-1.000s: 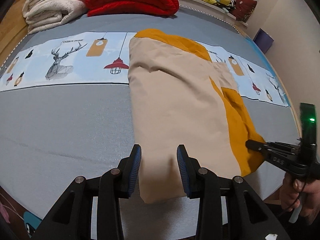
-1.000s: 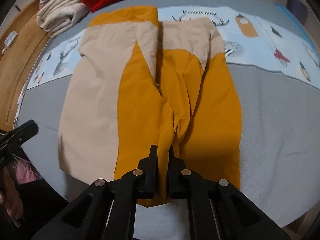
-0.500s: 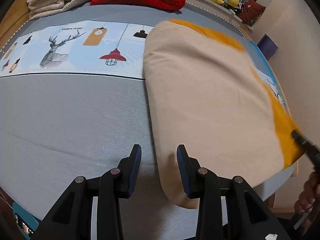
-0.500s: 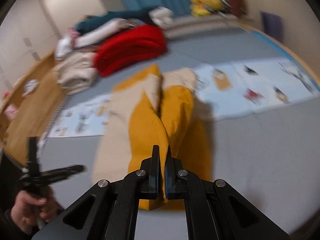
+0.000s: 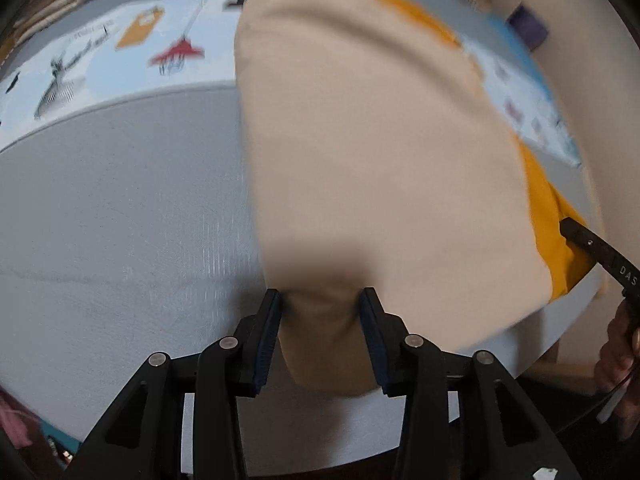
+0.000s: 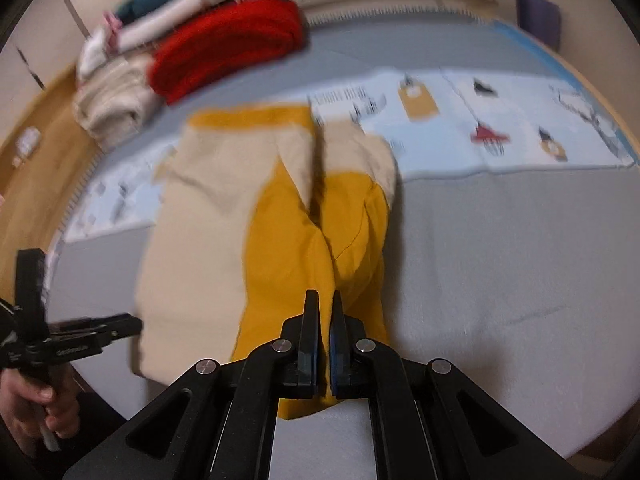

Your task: Fold large clothes

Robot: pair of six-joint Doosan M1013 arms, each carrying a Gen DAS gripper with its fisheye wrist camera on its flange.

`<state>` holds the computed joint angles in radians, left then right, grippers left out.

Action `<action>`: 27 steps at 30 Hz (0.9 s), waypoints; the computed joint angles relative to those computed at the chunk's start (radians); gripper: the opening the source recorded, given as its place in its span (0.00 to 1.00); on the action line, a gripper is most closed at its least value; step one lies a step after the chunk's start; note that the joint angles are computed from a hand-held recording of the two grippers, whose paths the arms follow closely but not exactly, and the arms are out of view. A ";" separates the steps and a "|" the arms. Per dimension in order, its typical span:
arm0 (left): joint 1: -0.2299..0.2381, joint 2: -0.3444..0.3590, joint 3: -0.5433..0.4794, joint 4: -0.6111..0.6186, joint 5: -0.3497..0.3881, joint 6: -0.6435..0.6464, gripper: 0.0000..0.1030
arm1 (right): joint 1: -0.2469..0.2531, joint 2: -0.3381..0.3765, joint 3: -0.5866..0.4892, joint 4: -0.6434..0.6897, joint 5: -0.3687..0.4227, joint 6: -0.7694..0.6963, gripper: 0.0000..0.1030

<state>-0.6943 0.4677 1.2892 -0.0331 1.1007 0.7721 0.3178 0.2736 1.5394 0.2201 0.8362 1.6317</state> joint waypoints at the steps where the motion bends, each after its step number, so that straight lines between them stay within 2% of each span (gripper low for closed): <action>1: -0.001 0.002 -0.001 -0.001 0.004 -0.004 0.39 | 0.004 0.017 -0.014 -0.023 0.045 0.017 0.04; 3: -0.003 -0.001 -0.001 0.007 0.000 -0.011 0.39 | 0.005 0.042 -0.030 -0.054 0.115 0.045 0.05; 5: -0.005 -0.007 0.002 0.006 -0.009 -0.011 0.39 | 0.013 0.042 -0.033 -0.097 0.108 0.055 0.07; 6: -0.006 -0.011 0.005 0.001 -0.015 -0.002 0.39 | 0.018 0.036 -0.033 -0.117 0.095 0.064 0.14; 7: -0.005 -0.012 0.004 0.000 -0.013 0.006 0.39 | 0.020 0.030 -0.031 -0.132 0.082 0.078 0.16; 9: -0.009 -0.002 -0.007 0.000 0.022 0.038 0.39 | 0.014 0.019 -0.025 -0.119 0.051 0.085 0.19; 11: -0.013 0.010 -0.014 0.008 0.062 0.056 0.40 | 0.002 0.024 -0.028 -0.067 0.063 0.061 0.21; 13: -0.019 0.016 -0.020 0.026 0.079 0.074 0.42 | 0.003 0.063 -0.050 -0.067 0.159 0.046 0.21; 15: -0.025 0.017 -0.020 0.034 0.079 0.084 0.42 | 0.023 0.103 -0.076 -0.157 0.266 0.072 0.21; 16: -0.027 0.018 -0.020 0.038 0.082 0.088 0.42 | 0.030 0.117 -0.083 -0.187 0.300 0.086 0.21; 18: -0.027 0.017 -0.020 0.036 0.082 0.094 0.43 | 0.029 0.123 -0.085 -0.189 0.308 0.096 0.21; 21: -0.014 0.004 -0.005 -0.007 0.058 0.117 0.43 | 0.025 0.120 -0.093 -0.189 0.299 0.117 0.21; 23: 0.008 -0.023 0.030 -0.060 -0.012 0.124 0.44 | 0.026 0.111 -0.093 -0.209 0.277 0.138 0.21; 25: 0.034 -0.054 0.074 -0.098 -0.096 0.105 0.45 | 0.023 0.086 -0.078 -0.219 0.194 0.160 0.21; 27: 0.061 -0.084 0.127 -0.130 -0.193 0.080 0.46 | 0.016 0.057 -0.057 -0.208 0.075 0.174 0.23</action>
